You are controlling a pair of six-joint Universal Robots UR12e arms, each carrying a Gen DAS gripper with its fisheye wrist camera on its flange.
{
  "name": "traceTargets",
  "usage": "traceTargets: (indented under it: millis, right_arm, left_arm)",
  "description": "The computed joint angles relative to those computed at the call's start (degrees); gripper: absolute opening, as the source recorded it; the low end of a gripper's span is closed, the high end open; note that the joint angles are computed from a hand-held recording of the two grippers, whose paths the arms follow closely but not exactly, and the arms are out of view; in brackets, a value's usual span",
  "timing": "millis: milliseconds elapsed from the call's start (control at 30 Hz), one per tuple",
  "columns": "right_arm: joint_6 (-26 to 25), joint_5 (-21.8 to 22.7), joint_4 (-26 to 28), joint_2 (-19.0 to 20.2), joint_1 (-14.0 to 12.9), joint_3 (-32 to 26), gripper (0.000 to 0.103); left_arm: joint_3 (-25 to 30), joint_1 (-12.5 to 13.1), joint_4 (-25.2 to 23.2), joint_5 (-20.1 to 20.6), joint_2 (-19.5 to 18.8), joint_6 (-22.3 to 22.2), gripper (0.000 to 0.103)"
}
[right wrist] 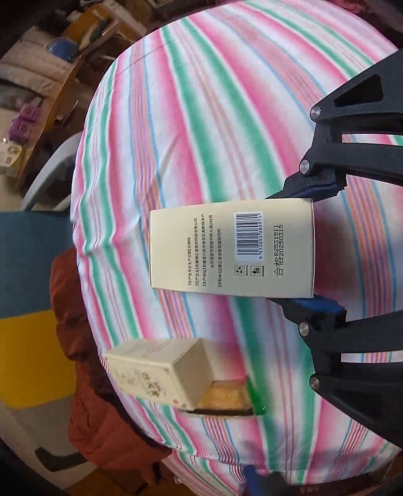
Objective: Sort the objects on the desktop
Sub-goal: 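Grasp the barcoded cream box with the right tool while the left tool grasps the other cream box, then lift both cream boxes off the table with both tools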
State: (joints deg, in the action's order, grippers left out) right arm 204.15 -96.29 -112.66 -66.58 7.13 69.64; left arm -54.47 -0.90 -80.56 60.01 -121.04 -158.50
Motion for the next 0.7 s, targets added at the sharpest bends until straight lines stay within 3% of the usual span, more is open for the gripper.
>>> traceTargets:
  millis: [133,233,300,433,533,600,700]
  right_arm:
    - [0.7,1.7,-0.6,-0.8,-0.7,1.2,0.050]
    - [0.1,1.9,0.9,0.0,-0.7,0.3,0.050]
    - [0.2,2.6,1.6,0.2,-0.9,0.0,0.051]
    - [2.0,5.2,0.4,-0.4,-1.6,0.9,0.051]
    - [2.0,5.6,0.2,-0.4,-1.7,0.9,0.051]
    - [1.5,5.8,-0.2,-0.3,-1.7,0.9,0.051]
    - [1.2,5.9,-0.7,-0.1,-1.8,0.9,0.051]
  left_arm:
    - [6.9,-3.0,0.4,5.4,-4.4,-3.0,0.083]
    - [12.4,-5.1,-1.6,11.6,-7.8,-4.0,0.083]
    - [15.1,-6.0,-2.8,13.6,-9.5,-5.1,0.083]
    - [16.5,-7.2,-3.4,16.6,-10.8,-5.4,0.083]
    - [14.5,-8.2,-0.7,20.9,-10.3,-4.2,0.082]
    - [11.9,-8.7,2.4,24.0,-9.4,-2.6,0.073]
    - [9.6,-7.8,3.8,21.4,-8.4,-2.4,0.059]
